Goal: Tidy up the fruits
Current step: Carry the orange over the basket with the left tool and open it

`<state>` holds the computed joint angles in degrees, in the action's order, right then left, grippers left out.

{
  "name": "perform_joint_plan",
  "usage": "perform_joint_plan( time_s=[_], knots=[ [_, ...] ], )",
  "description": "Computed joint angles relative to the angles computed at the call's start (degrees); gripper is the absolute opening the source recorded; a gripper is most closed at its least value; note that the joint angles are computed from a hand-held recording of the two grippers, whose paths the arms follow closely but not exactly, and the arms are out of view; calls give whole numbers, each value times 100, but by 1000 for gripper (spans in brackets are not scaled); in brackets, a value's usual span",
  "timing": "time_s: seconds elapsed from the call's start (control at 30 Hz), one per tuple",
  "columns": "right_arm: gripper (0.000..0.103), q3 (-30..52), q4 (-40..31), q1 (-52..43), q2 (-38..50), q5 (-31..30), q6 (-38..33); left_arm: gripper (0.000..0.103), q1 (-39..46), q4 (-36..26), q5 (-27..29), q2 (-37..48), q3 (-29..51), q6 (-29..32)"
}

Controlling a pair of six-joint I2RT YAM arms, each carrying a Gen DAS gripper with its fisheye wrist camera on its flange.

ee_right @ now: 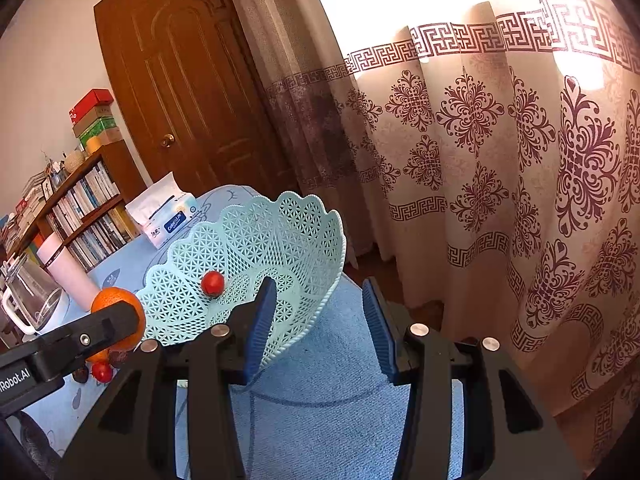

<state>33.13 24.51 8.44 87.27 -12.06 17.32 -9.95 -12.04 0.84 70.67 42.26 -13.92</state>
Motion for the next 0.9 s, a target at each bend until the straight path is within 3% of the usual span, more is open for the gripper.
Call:
perform_joint_plan(
  time_s=[0.03, 0.1, 0.13, 0.17, 0.43, 0.53, 0.9],
  knots=[
    [47, 14, -15, -4, 19, -2, 4, 40, 10, 38, 10, 39, 0, -26],
    [53, 42, -51, 9, 45, 24, 10, 57, 84, 99, 93, 67, -17, -73],
    [53, 35, -45, 11, 40, 33, 17, 70, 120, 129, 111, 33, -48, -105],
    [53, 35, -45, 11, 40, 33, 17, 73, 148, 157, 93, -10, -79, -129],
    [53, 33, -40, 20, 61, 59, 22, 74, 645, 42, 285, -375, -207, -182],
    [53, 35, -41, 15, 70, 47, 25, 80, 895, -14, 352, -650, -322, -182],
    [54, 65, -76, -40, 99, -14, 71, 80, 2055, -449, 474, -1597, -612, -72]
  ],
)
